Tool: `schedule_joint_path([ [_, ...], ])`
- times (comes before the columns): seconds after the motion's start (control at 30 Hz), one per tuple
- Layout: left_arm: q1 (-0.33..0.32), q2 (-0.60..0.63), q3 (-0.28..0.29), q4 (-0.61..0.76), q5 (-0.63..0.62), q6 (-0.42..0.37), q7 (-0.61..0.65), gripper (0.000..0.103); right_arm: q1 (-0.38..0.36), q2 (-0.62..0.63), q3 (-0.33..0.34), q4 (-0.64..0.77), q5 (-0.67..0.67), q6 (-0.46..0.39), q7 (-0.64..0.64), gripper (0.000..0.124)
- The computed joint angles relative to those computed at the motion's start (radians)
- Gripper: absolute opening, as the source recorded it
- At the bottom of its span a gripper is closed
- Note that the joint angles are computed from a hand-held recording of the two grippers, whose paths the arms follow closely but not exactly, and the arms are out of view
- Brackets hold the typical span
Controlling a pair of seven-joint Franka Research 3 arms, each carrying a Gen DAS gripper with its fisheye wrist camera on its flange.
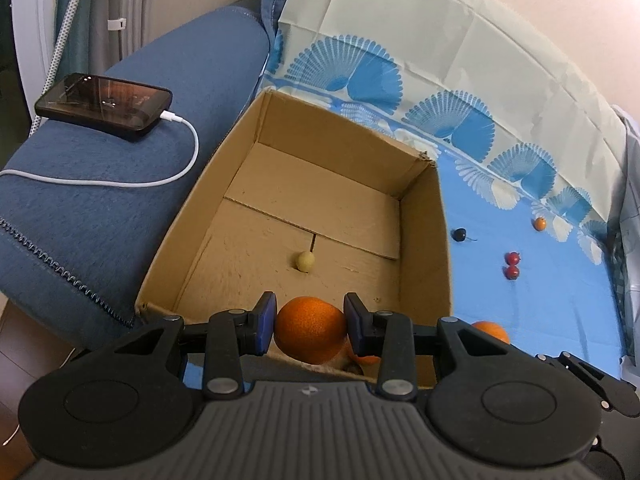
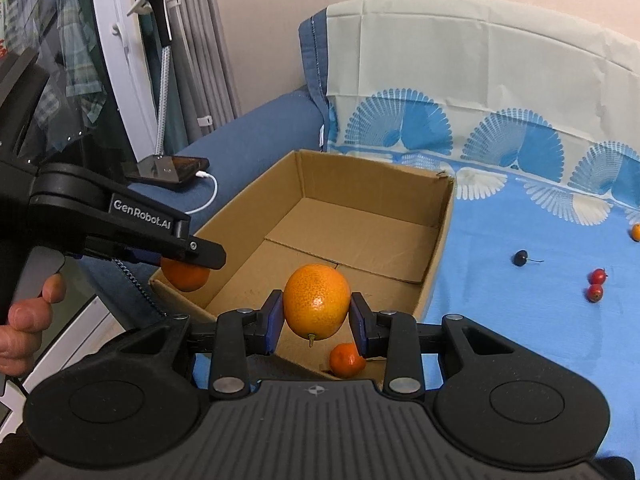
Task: Organize fruits
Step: 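Open the left tool and right tool to drop the mandarins into the box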
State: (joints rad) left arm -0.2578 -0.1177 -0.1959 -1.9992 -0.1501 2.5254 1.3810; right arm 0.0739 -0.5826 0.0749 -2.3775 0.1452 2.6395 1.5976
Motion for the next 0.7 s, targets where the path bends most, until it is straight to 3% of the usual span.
schedule_joint_path([
  [0.7, 0.037, 0.292, -0.040, 0.242, 0.126, -0.120, -0.059, 0.041, 0.035, 0.233, -0.046, 0.086, 0.044, -0.009, -0.060, 0.036],
])
